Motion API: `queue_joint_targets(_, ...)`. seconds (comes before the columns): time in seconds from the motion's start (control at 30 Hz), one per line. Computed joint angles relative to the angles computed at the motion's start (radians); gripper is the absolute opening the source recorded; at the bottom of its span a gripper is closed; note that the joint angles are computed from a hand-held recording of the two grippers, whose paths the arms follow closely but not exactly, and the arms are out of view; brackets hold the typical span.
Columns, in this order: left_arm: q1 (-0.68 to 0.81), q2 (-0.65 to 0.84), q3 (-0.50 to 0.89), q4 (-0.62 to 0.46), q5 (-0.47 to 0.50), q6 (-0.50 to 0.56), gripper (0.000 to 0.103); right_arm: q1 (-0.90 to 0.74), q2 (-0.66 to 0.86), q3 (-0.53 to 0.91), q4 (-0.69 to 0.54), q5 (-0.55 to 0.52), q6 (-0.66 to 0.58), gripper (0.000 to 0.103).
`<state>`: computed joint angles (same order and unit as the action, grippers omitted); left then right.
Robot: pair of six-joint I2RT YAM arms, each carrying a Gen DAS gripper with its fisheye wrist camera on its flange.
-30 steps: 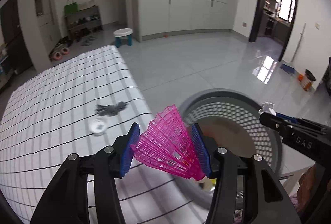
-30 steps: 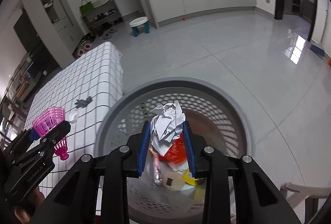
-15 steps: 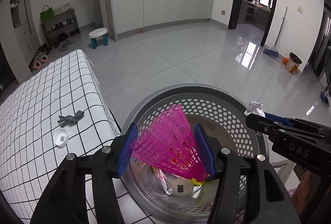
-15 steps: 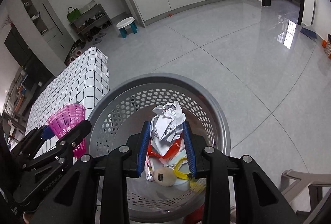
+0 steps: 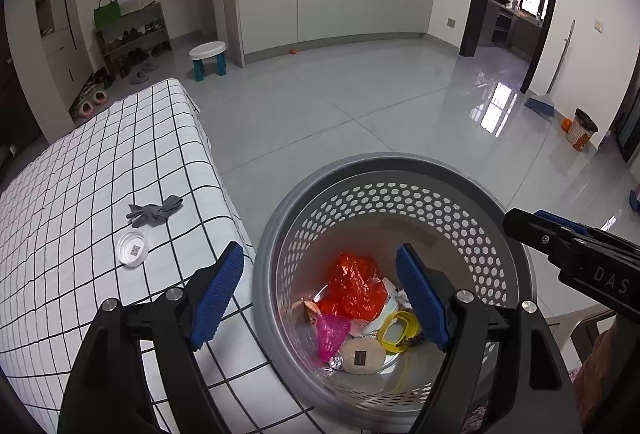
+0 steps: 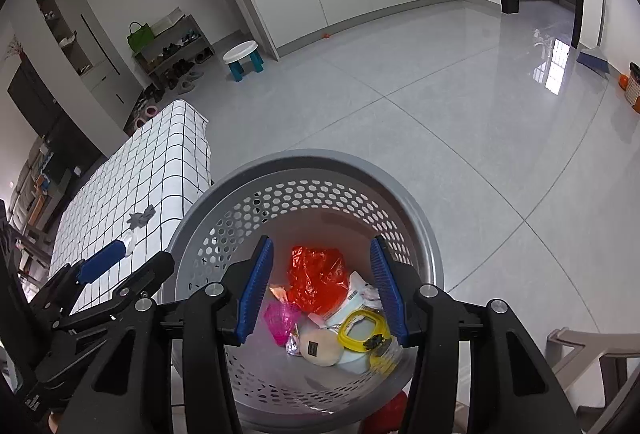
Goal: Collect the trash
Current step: 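Carry pink cup and paper over the basket and open both grippers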
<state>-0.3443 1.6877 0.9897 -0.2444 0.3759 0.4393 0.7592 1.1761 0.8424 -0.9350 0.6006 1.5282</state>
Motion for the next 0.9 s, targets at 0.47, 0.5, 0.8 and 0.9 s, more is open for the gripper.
queue_joint_targets(0.47, 0.052, 0.0, 0.013, -0.013, 0.008, 0.002, 0.082, 0.007, 0.06, 0.034, 0.015, 0.011, -0.027, 0.061)
queue_joint_targets(0.5, 0.058, -0.002, 0.014, -0.015, 0.01, 0.004, 0.082, 0.012, 0.071, 0.042, 0.012, 0.017, -0.028, 0.063)
queue_joint_targets(0.8, 0.151, -0.029, 0.012, -0.035, 0.035, 0.049, 0.086, 0.024, 0.168, 0.106, 0.052, 0.017, -0.083, 0.068)
queue_joint_targets(0.9, 0.197, -0.021, 0.03, -0.053, 0.046, 0.067, 0.086, 0.019, 0.191, 0.126, 0.084, 0.009, -0.125, 0.068)
